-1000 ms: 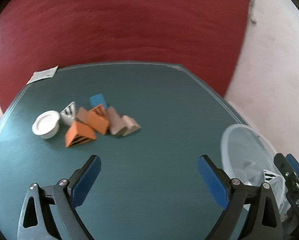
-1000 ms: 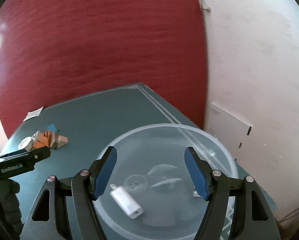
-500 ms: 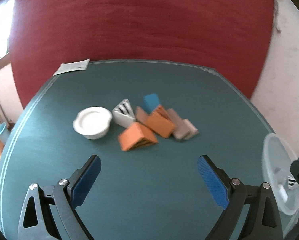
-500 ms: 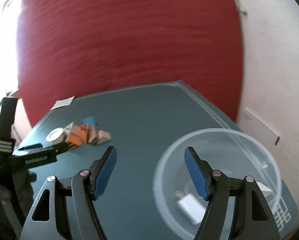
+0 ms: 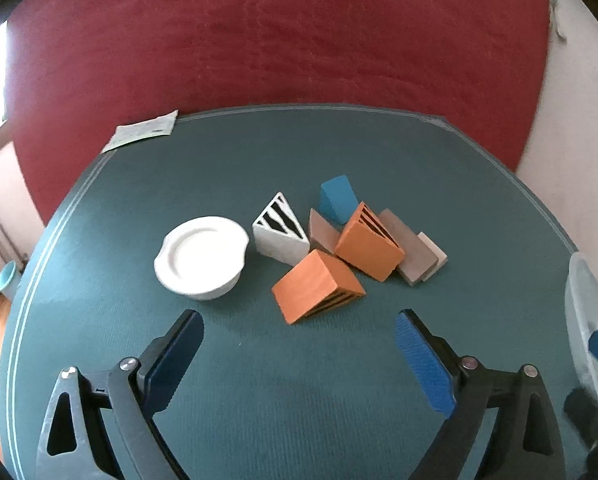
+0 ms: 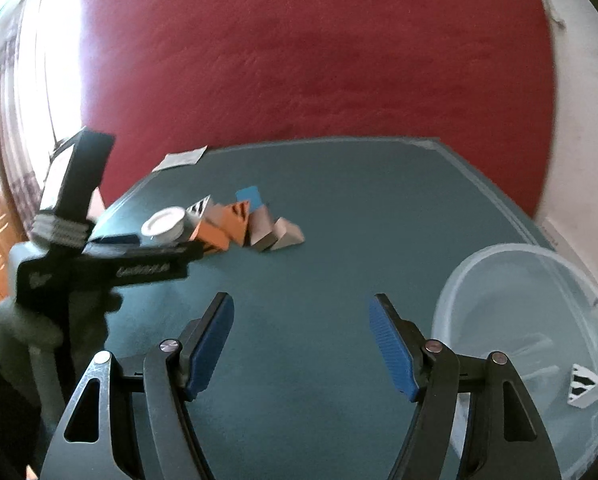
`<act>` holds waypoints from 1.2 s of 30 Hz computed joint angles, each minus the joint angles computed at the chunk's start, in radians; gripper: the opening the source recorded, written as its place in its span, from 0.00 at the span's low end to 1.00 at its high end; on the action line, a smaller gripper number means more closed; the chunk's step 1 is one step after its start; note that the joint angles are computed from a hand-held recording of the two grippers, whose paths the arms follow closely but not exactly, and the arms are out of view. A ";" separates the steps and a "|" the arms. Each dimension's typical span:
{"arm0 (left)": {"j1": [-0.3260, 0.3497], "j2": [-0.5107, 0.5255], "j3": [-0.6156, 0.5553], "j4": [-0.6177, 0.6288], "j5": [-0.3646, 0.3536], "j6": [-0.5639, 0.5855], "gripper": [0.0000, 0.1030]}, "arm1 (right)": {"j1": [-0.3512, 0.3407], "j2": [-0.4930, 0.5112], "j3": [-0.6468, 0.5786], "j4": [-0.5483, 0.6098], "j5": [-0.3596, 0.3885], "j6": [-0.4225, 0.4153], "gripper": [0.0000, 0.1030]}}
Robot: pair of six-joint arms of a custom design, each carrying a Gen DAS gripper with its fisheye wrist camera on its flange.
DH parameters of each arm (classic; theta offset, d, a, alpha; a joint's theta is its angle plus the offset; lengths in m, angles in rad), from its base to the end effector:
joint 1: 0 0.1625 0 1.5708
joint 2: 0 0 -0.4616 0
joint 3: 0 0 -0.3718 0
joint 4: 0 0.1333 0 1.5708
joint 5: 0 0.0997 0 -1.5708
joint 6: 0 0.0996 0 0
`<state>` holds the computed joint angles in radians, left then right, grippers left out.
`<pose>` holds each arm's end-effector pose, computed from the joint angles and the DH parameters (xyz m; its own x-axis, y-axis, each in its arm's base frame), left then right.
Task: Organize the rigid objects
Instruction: 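Move both open tools back toward the block pile, then grasp the orange rectangular block with the left tool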
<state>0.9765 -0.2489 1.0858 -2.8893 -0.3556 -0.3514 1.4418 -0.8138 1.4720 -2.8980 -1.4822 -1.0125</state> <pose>-0.2606 -0.7904 0.0156 -0.6699 -0.4075 -0.6206 0.2829 0.6327 -0.7209 0.0443 -0.7629 0.2546 -0.6126 -0.6208 0.4893 -0.7903 0.4746 -0.3874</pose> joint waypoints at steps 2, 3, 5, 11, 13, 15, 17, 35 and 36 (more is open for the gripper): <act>0.009 0.002 -0.013 -0.021 -0.024 0.037 0.95 | 0.000 -0.001 0.003 0.016 -0.005 -0.011 0.69; 0.013 0.006 -0.024 -0.027 -0.031 0.054 0.95 | 0.001 -0.001 0.005 0.022 -0.006 -0.018 0.69; 0.021 0.010 -0.039 -0.053 -0.060 0.109 0.94 | 0.004 -0.001 0.008 0.029 -0.007 -0.035 0.69; 0.044 0.015 -0.075 -0.039 -0.119 0.161 0.83 | 0.006 0.004 0.007 0.051 -0.018 -0.044 0.69; 0.059 0.001 -0.073 -0.002 -0.163 0.134 0.82 | 0.007 0.005 0.004 0.065 -0.026 -0.040 0.69; 0.068 -0.005 -0.078 0.013 -0.192 0.128 0.82 | 0.007 0.005 0.000 0.070 -0.025 -0.033 0.69; 0.075 -0.006 -0.090 0.031 -0.207 0.125 0.82 | 0.009 0.007 -0.006 0.077 -0.030 -0.028 0.69; 0.057 -0.002 -0.062 0.013 -0.303 0.222 0.58 | 0.010 0.013 -0.007 0.071 -0.031 -0.007 0.69; 0.055 0.007 -0.076 0.029 -0.286 0.219 0.58 | 0.010 0.014 -0.009 0.074 -0.032 -0.004 0.69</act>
